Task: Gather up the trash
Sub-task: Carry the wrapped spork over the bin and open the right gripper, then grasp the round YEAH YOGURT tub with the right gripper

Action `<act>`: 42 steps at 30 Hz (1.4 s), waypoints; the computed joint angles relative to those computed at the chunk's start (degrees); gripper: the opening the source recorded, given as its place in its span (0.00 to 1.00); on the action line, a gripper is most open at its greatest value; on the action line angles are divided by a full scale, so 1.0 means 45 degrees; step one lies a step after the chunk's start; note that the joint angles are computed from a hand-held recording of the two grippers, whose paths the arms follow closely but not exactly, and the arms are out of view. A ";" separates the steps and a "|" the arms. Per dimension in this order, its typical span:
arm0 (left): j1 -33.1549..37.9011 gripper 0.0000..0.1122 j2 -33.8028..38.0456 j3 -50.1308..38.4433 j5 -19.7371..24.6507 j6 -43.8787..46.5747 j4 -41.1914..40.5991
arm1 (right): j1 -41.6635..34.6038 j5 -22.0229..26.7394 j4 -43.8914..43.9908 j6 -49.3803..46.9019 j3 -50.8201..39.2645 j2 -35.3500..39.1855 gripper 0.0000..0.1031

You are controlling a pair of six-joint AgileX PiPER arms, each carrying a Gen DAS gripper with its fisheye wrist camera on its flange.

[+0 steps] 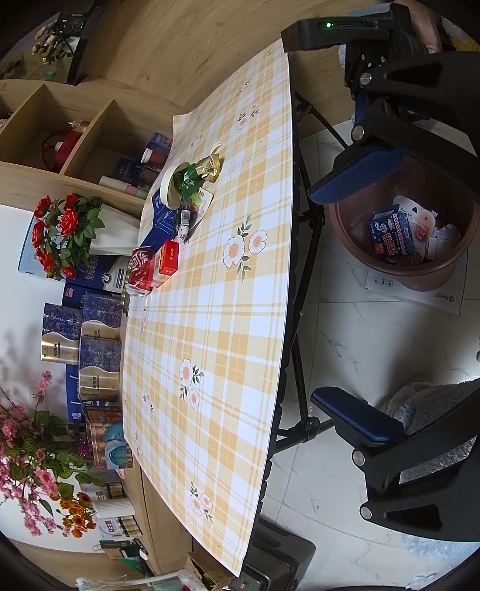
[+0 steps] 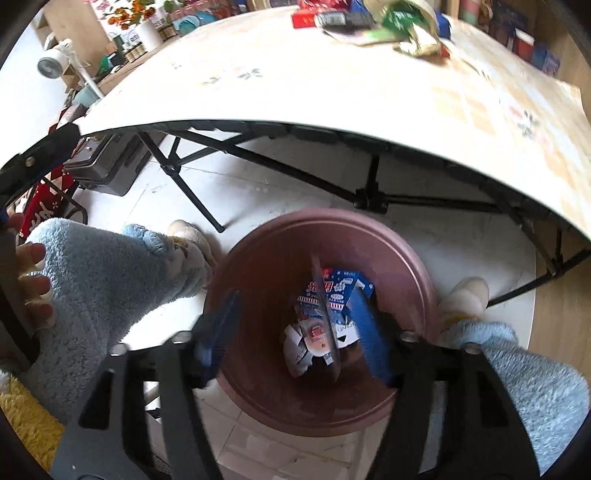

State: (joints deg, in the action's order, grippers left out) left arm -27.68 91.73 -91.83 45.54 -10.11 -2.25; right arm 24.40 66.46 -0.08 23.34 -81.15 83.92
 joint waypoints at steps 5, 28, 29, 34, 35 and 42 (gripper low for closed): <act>0.0094 0.87 -0.0126 0.0146 -0.0200 0.0308 -0.0370 | 0.0400 -0.0207 -0.0666 0.0252 -0.0142 -0.0174 0.94; 0.0325 0.87 0.0107 -0.0463 -0.0167 0.0113 -0.1009 | -0.2908 -0.2139 0.0714 0.0943 0.0782 -0.2105 0.94; 0.0560 0.87 0.0320 -0.0763 0.0137 0.0419 -0.1653 | -0.3195 -0.2026 0.0809 0.0893 0.0656 -0.2066 0.94; 0.0859 0.87 0.0764 -0.1518 0.0558 0.0167 -0.1672 | -0.4702 -0.1757 0.1896 0.0236 -0.0045 -0.1684 0.94; 0.0904 0.87 0.0939 -0.1815 0.0767 0.0097 -0.1583 | -0.4899 -0.1743 0.2097 0.0097 -0.0173 -0.1607 0.94; 0.1096 0.87 0.2195 -0.4102 0.2164 0.0364 -0.1204 | -0.5199 -0.0856 0.1371 -0.0328 -0.2648 -0.0082 0.94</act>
